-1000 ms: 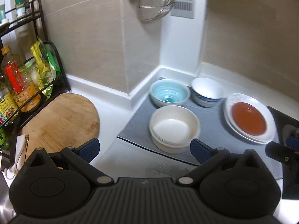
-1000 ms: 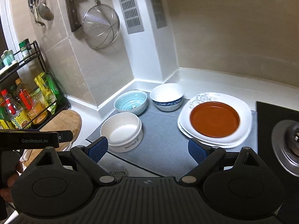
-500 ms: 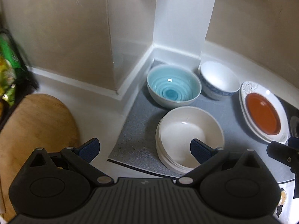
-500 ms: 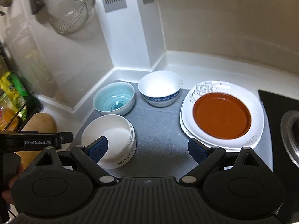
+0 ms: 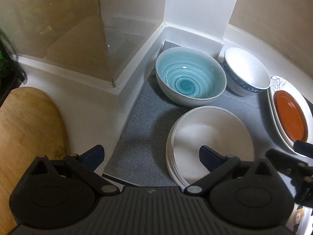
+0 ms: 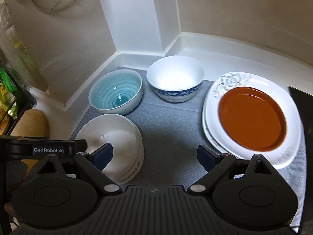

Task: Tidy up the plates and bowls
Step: 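Move both grippers toward the stack of cream bowls, then close both grippers on the rim of the cream bowl stack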

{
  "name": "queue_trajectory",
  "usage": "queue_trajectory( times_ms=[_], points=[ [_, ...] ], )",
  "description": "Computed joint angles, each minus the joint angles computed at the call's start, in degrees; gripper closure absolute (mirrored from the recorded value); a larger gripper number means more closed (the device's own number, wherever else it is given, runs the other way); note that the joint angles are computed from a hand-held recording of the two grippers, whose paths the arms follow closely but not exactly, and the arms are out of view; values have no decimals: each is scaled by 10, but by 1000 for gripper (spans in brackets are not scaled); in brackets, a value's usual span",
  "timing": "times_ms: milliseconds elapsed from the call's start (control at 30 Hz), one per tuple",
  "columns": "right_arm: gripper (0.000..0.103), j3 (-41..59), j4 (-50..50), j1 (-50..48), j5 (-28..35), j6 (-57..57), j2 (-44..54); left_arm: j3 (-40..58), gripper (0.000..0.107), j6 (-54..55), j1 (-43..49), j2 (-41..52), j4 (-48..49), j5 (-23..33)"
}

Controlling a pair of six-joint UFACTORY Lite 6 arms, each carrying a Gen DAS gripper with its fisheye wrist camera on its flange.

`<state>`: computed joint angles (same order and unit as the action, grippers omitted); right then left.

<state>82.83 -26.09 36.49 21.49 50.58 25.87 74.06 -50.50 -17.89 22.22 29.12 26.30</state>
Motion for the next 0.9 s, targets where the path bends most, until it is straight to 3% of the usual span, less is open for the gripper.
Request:
queue_trajectory(
  times_ms=[333, 633, 700, 733, 767, 800, 833, 900],
  points=[
    [10, 118, 83, -9, 24, -110, 119, 49, 4, 29, 8, 65, -28, 6],
    [12, 180, 100, -13, 51, -134, 186, 74, 4, 70, 20, 105, -72, 9],
    [25, 180, 118, -15, 47, -156, 188, 80, 4, 76, 24, 112, -77, 10],
    [44, 179, 134, -17, 45, -173, 187, 88, 4, 76, 24, 118, -76, 12],
    [56, 174, 156, -19, 37, -195, 184, 90, 4, 70, 24, 120, -69, 12],
    [61, 165, 183, -22, 27, -221, 178, 91, 6, 62, 22, 120, -61, 13],
    [71, 158, 189, -20, 21, -227, 173, 91, 10, 72, 23, 119, -68, 10],
    [84, 155, 180, -14, 17, -227, 169, 90, 30, 138, 28, 115, -119, -1]
  ],
)
